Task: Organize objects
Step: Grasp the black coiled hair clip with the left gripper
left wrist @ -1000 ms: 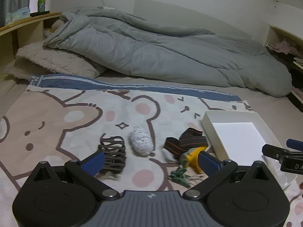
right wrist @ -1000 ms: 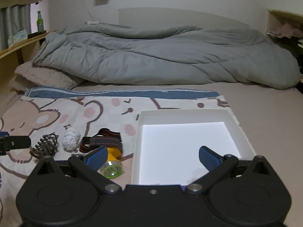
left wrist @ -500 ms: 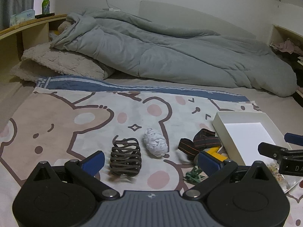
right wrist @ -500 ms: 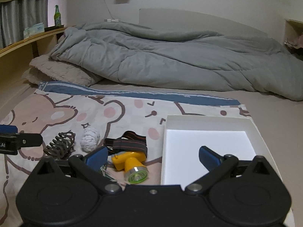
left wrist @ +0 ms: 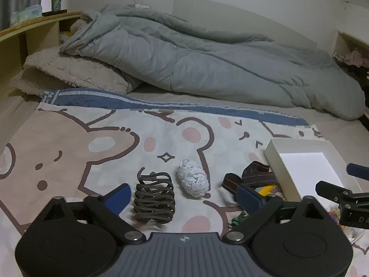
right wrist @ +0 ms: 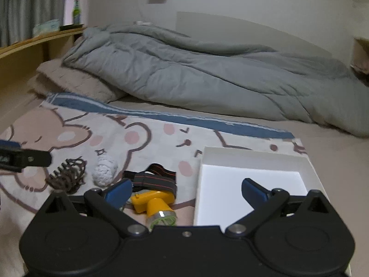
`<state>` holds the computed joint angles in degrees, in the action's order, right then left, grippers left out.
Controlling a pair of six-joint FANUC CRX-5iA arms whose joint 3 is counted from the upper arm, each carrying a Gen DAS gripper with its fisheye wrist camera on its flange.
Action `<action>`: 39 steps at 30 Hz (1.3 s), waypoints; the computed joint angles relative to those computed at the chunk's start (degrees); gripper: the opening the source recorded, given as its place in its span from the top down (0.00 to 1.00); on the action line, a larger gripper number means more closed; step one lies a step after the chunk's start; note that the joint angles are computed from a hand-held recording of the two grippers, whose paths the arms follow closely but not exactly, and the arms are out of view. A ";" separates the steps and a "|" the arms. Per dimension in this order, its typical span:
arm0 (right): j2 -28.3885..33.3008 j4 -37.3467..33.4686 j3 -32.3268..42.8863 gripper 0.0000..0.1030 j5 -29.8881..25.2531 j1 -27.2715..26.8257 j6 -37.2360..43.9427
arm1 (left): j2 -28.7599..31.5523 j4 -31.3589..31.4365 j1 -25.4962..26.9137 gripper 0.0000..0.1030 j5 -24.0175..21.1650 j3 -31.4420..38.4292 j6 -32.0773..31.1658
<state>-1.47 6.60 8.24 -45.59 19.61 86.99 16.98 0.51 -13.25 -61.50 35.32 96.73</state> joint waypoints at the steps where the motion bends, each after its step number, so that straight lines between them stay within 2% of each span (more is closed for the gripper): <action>1: 0.29 -1.43 0.75 0.14 -0.58 -0.18 1.78 | 0.45 0.11 0.18 0.09 -0.46 0.50 -0.15; 5: 2.28 -6.84 4.88 0.28 -5.29 -0.85 7.19 | 2.47 0.80 1.21 0.17 -2.51 2.51 -0.73; 7: 3.88 -10.74 8.08 0.47 -9.40 -1.71 10.03 | 3.67 0.39 1.41 0.19 -3.93 3.98 -0.52; 9: 4.93 -14.92 10.17 0.54 -12.45 -2.58 14.54 | 4.84 0.03 1.69 0.20 -5.23 5.32 -0.32; 18: 7.22 -16.74 10.91 0.56 -17.02 -0.99 24.98 | 9.23 0.17 2.23 0.20 -9.07 10.08 0.24; 28: 10.19 -17.41 11.69 0.56 -18.64 -0.37 29.10 | 14.19 -0.71 1.87 0.20 -13.20 15.39 3.16; 34: 11.60 -17.69 12.12 0.56 -19.16 -0.36 30.27 | 16.47 -3.13 0.79 0.20 -14.39 18.28 1.41; 39: 12.00 -18.06 11.39 0.57 -18.01 -0.41 30.56 | 18.46 -3.84 0.66 0.22 -16.46 20.75 2.30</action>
